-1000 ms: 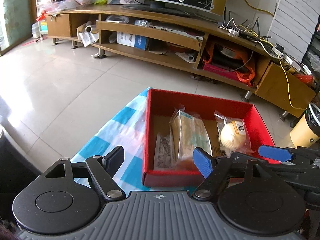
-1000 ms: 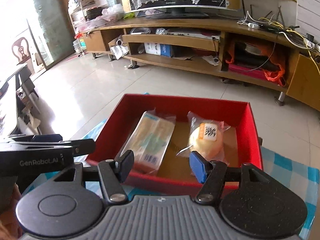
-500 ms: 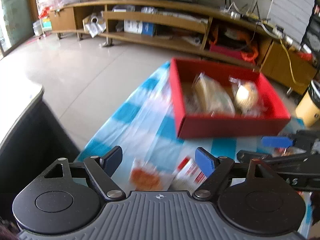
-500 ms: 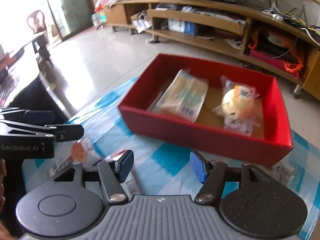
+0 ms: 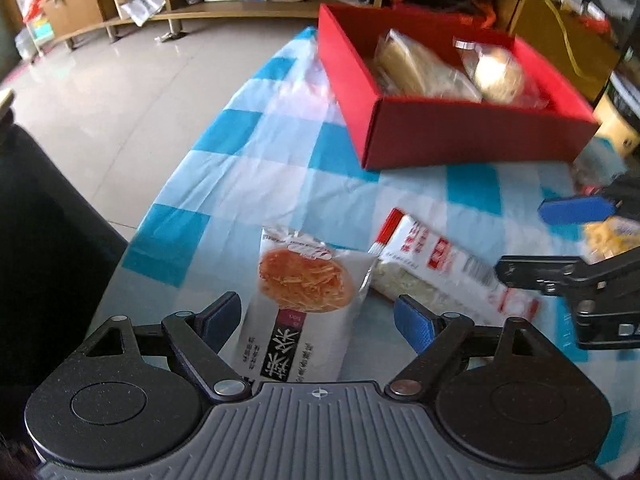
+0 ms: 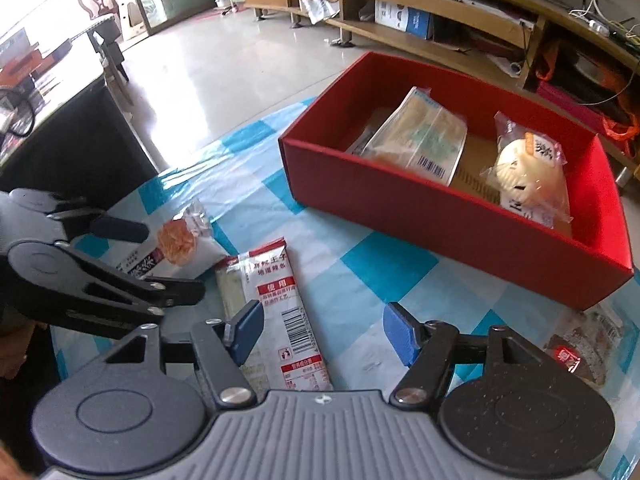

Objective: Organize snacks
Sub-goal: 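Grasp the spicy strip pack with left tool while right tool grasps red-white sachet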

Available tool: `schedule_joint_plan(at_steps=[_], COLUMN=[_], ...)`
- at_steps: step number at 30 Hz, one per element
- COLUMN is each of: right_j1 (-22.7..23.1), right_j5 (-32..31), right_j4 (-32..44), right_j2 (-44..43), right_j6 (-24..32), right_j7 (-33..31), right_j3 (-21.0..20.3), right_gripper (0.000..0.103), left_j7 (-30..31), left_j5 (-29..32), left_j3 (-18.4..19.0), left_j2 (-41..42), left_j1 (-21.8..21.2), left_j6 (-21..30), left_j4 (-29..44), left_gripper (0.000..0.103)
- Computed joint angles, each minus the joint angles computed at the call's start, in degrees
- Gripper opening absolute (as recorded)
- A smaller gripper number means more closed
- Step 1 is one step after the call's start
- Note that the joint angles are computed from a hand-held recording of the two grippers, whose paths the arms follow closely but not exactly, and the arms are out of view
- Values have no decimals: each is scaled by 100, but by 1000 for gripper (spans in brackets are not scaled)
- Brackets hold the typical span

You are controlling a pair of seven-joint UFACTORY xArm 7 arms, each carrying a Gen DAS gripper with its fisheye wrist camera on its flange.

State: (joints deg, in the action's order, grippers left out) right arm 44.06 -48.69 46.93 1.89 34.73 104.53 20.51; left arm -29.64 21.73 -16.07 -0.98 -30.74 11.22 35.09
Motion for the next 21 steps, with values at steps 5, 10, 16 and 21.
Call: schedule_joint_plan(at_steps=[5, 10, 16, 21], right_j1=[-28, 6, 273, 476], right_j5=[21, 1, 1, -170], right_j4=[26, 233, 643, 711], right_j2=[151, 494, 1024, 1108], right_j6=[-273, -585, -595, -341], right_j7=[-282, -576, -1014, -1037], right_j3=[-67, -214, -476, -636], right_gripper=[66, 68, 80, 83], left_j7=[180, 1287, 1192, 174], left_j5=[-154, -1722, -1574, -368], left_j3=[19, 69, -2, -145], left_j2=[-3, -331, -371, -237], left_j1=[-56, -184, -61, 191], left_j6=[163, 178, 225, 378], left_j4=[-20, -239, -282, -140], left_gripper=[66, 55, 57, 74])
